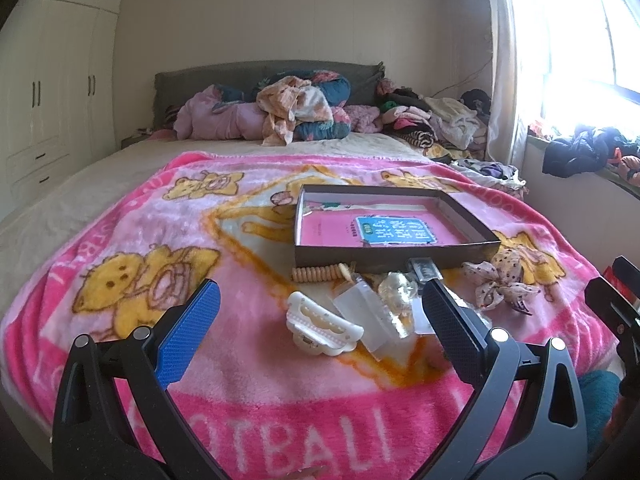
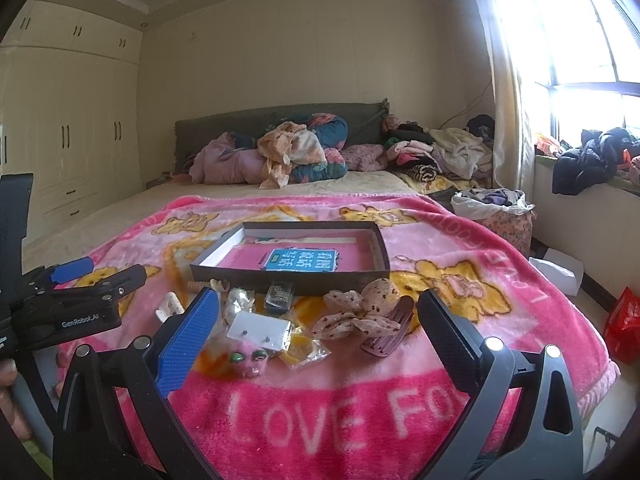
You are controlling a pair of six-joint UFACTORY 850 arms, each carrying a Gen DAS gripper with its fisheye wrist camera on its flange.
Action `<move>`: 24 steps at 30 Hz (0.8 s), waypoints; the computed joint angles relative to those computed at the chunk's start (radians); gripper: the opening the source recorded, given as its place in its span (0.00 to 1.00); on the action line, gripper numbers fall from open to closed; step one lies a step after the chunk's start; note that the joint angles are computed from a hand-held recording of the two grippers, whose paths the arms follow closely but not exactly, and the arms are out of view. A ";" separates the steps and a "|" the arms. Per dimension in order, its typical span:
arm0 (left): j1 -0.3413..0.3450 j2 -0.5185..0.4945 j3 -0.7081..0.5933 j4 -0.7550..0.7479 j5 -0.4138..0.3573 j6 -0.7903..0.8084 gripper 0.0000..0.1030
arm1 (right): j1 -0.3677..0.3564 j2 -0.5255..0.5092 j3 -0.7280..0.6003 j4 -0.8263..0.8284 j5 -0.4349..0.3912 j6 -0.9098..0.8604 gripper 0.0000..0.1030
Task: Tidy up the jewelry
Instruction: 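Grasp the white claw clip with the left tool while the right tool grasps the pink polka-dot bow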
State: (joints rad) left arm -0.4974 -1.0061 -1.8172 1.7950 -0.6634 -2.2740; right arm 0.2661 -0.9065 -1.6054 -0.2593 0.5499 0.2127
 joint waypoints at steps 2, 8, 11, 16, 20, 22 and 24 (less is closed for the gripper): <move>0.006 -0.001 0.002 -0.004 0.006 0.001 0.90 | 0.004 -0.009 -0.019 -0.022 -0.023 0.013 0.94; 0.029 -0.013 -0.014 -0.034 0.082 0.035 0.90 | 0.010 -0.037 -0.074 -0.090 -0.082 0.069 0.94; 0.042 -0.027 -0.036 -0.071 0.122 0.071 0.90 | 0.013 -0.057 -0.112 -0.121 -0.118 0.097 0.94; 0.056 -0.051 -0.069 -0.113 0.156 0.120 0.90 | 0.016 -0.091 -0.172 -0.162 -0.169 0.134 0.94; 0.077 -0.066 -0.083 -0.151 0.207 0.137 0.90 | 0.019 -0.123 -0.229 -0.194 -0.212 0.162 0.94; 0.087 -0.078 -0.101 -0.199 0.225 0.167 0.90 | 0.018 -0.143 -0.264 -0.217 -0.238 0.197 0.94; 0.102 -0.090 -0.114 -0.228 0.268 0.177 0.90 | 0.015 -0.162 -0.301 -0.261 -0.263 0.247 0.94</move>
